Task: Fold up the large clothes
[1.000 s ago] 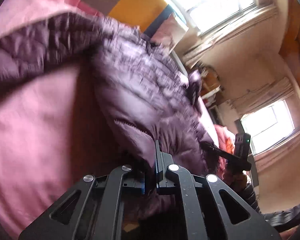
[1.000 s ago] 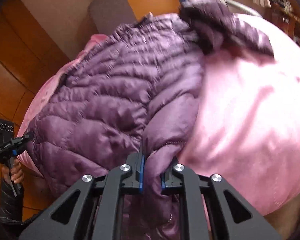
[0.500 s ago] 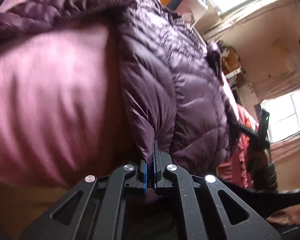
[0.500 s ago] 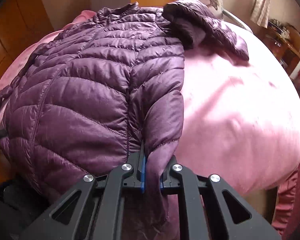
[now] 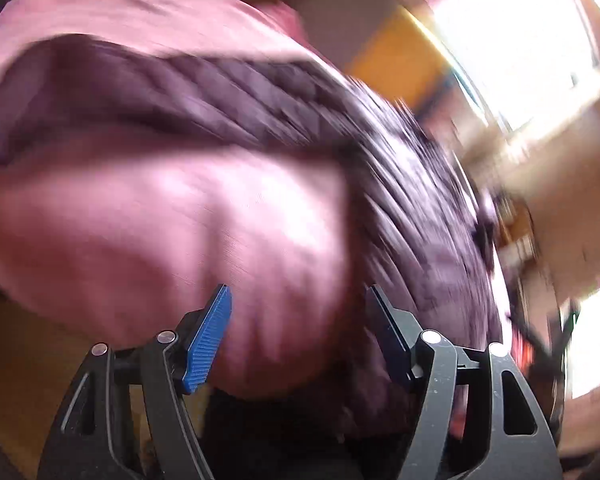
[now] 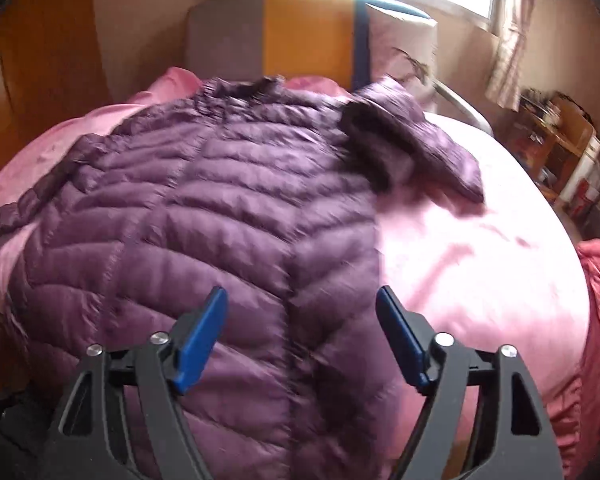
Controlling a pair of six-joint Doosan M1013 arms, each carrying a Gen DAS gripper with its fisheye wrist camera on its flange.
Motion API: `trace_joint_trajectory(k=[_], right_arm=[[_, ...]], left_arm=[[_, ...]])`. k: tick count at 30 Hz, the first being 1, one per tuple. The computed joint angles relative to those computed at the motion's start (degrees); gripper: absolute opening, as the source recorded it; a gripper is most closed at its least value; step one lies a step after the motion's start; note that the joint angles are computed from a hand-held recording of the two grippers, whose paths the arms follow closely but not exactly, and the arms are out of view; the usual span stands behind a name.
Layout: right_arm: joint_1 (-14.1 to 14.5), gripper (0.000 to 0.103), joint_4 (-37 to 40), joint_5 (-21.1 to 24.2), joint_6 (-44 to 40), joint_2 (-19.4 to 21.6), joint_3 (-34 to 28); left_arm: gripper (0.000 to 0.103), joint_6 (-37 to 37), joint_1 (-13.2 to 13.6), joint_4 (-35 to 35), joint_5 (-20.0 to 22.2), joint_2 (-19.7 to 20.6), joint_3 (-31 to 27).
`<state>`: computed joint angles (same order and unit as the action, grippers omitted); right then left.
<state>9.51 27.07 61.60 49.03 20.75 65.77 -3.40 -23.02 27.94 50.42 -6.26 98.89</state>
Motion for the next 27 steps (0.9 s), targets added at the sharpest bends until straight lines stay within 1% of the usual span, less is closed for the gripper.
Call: trace_joint_trajectory(k=[1,2,4,5,6,8,10,11,12,14,15,16,17,18,19,20,21,23,24,25,26,27], right_arm=[[0.55,0.079,0.97,0.51,-0.83,0.17,-0.15],[1.23,0.081,1.97,1.22,-1.58,0.43,-0.39],[3.03,0.083,3.31,1.69,-2.93,0.6,-0.1],[3.84,0.083,3.62,1.7,-3.69,0.44,0.43],[4.61,0.083,3.95,1.73,-4.42,0.46,0.72],[6.5,0.085,4.0,2.0,-5.07,0.9,1.0],[7.98,0.086,3.23,1.94,-5.14,1.4,1.05],[8.65,0.087,2.84,1.01,-5.32,1.47,1.37],[9.03,0.088,2.47,0.06,-5.4,1.38,1.78],[9.8,0.092,2.03,-1.04,-4.88,1.6,2.01],[10.02,0.093,1.91,-1.22,-4.12,1.82,1.96],[10.23,0.096,1.46,-0.97,-3.01,2.21,1.68],[10.23,0.098,1.1,-0.02,-1.81,2.63,1.25],[10.12,0.099,1.1,1.49,-0.37,3.21,0.6],[9.88,0.1,1.32,2.97,0.57,3.71,-0.13],[9.79,0.101,1.51,3.88,1.34,4.1,-0.56],[9.71,0.101,1.68,4.73,1.96,4.47,-1.03],[9.66,0.101,1.42,5.14,2.27,4.51,-1.2],[9.75,0.101,1.17,4.9,2.44,4.45,-1.05],[9.85,0.101,0.95,4.55,2.4,4.32,-0.78],[9.93,0.101,0.85,4.21,2.35,4.28,-0.63],[10.0,0.101,0.84,3.64,2.39,4.15,-0.25]], left_arm=[[0.068,-4.04,-0.24,2.77,2.54,-0.57,0.21],[0.069,-8.48,-0.49,6.06,7.09,-1.3,0.39],[0.072,-12.13,-0.4,8.04,14.64,-2.03,0.36],[0.072,-13.24,-0.01,8.18,17.51,-2.33,0.3],[0.072,-15.09,0.57,8.84,19.56,-3.02,0.73],[0.08,-18.43,1.82,10.52,22.29,-4.24,1.62],[0.08,-19.53,3.38,10.72,22.37,-4.74,2.09],[0.081,-19.9,4.42,10.5,21.21,-5.44,2.79],[0.083,-19.62,6.09,9.73,18.87,-5.85,3.43],[0.083,-19.81,8.44,8.3,17.36,-6.6,4.71],[0.082,-19.95,9.86,7.27,15.06,-6.9,5.46],[0.074,-19.06,10.98,6.37,12.31,-7.4,6.34],[0.06,-17.99,11.48,6.04,11.46,-6.72,6.2],[0.048,-15.9,11.65,6.15,13.15,-5.64,5.32],[0.025,-13.95,11.93,6.1,13.93,-5.17,4.79],[0.009,-12.7,12.31,6.19,13.19,-5.22,4.8],[0.008,-11.82,12.7,6.63,13.17,-5.2,4.43],[0.006,-11.82,11.86,11.34,17.97,-4.75,3.07],[0.006,-12.2,11.26,14.73,20.68,-4.92,2.38],[0.006,-12.53,10.7,16.7,22.61,-5.15,1.96],[0.006,-12.12,10.62,17.96,23.92,-5.2,1.53],[0.006,-9.97,10.9,18.1,25.83,-4.74,0.68]])
